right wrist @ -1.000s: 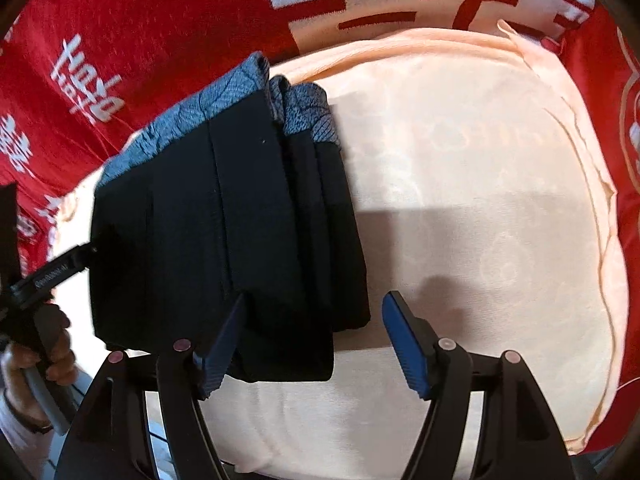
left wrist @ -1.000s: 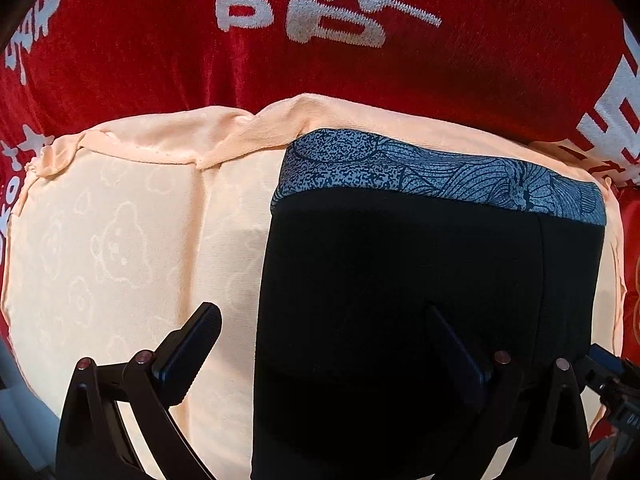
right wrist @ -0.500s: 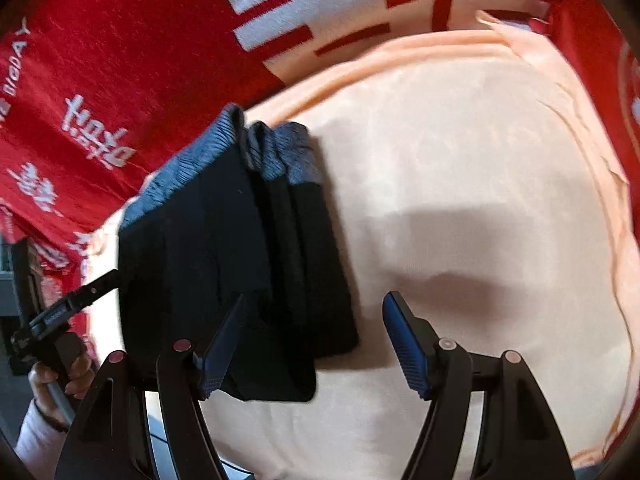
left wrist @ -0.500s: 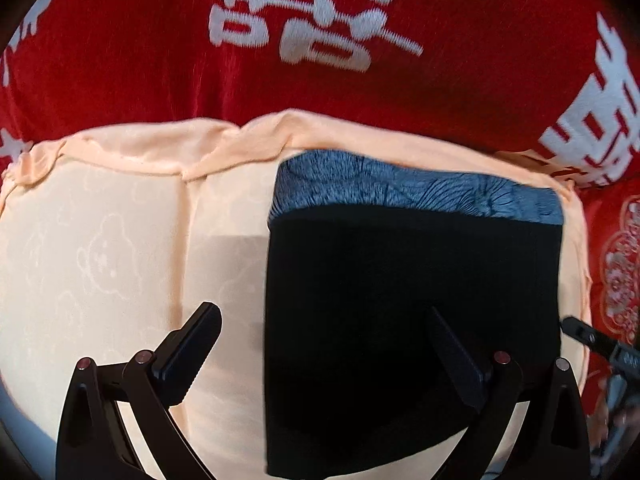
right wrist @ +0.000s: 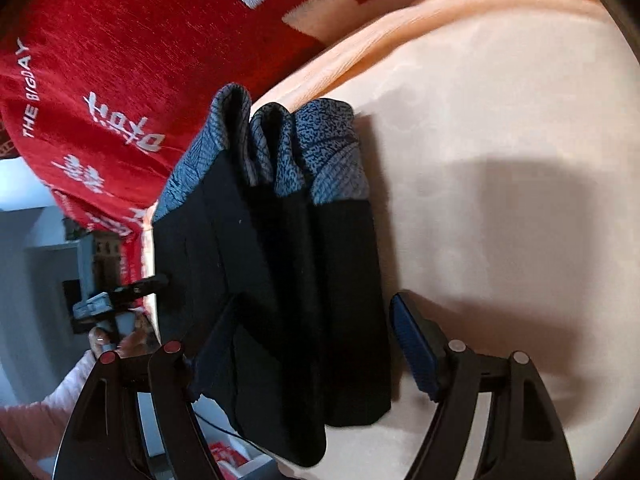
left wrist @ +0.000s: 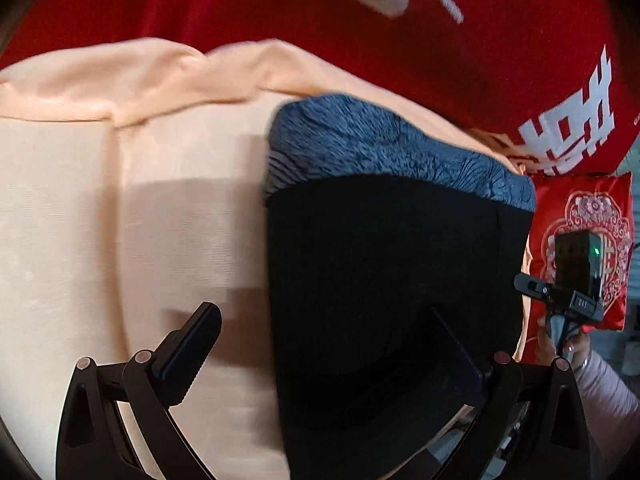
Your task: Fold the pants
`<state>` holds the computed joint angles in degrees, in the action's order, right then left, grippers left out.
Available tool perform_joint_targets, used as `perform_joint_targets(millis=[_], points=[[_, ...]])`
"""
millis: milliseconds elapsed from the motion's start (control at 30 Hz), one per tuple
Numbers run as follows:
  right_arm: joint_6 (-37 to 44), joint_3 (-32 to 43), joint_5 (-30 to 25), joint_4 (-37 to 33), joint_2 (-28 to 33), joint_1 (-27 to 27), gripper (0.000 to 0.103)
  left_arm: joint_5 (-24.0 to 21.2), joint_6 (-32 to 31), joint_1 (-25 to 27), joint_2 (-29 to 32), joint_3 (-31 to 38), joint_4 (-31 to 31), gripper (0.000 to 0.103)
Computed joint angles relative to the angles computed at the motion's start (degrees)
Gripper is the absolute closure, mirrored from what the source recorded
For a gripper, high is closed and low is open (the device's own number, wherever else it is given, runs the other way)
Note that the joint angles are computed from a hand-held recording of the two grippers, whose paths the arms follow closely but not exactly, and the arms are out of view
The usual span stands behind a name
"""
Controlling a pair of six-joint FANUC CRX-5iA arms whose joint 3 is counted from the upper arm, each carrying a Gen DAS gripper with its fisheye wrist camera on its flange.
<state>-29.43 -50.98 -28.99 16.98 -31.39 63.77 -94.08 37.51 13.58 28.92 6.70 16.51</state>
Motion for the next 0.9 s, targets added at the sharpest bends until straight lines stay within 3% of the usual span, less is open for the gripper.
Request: perform_joint_targets(millis=[133, 200, 267, 333, 433, 500, 667, 900], points=[[-2.34, -3.14, 6.28, 3.57, -0.18, -2.13, 0.023, 1.91, -0.33, -1.37, -1.19, -3.0, 1.13, 0.001], [-3.42, -3.27, 7.26, 3.87, 0.36, -2.76, 0.023, 4.2, 0.23, -1.86, -2.33, -4.51, 1.2, 0.001], [-4.98, -2.63, 6.2, 3.28, 0.61, -2.69, 0.031, 6.37, 1.76, -1.85, -3.99, -6.3, 1.68, 0.003], [-7.57, -2.55, 5.47, 4.69, 0.44, -1.88, 0.047, 7.38, 1.72, -1.57, -5.86, -8.31, 3.22, 0.021], [-12.26, -3.38, 5.89, 9.1, -0.66, -1.19, 0.058, 10.31, 0.17, -1.78, -10.63, -11.62, 3.34, 0.033], [-12.71, -2.95, 5.67, 10.14, -1.14, -0.86, 0.061, 11.19, 0.1, -1.82, -12.86, -12.83, 3.44, 0.038], [-15.22, -2.62, 4.63, 12.88, -3.59, 1.81, 0.061, 9.23, 0.23, -0.05, -16.72, -13.57, 3.62, 0.041], [-36.16, -4.83, 3.13, 28.74, -4.39, 9.62, 0.061, 5.08, -3.48, 5.17, -21.38, -14.83, 1.76, 0.041]])
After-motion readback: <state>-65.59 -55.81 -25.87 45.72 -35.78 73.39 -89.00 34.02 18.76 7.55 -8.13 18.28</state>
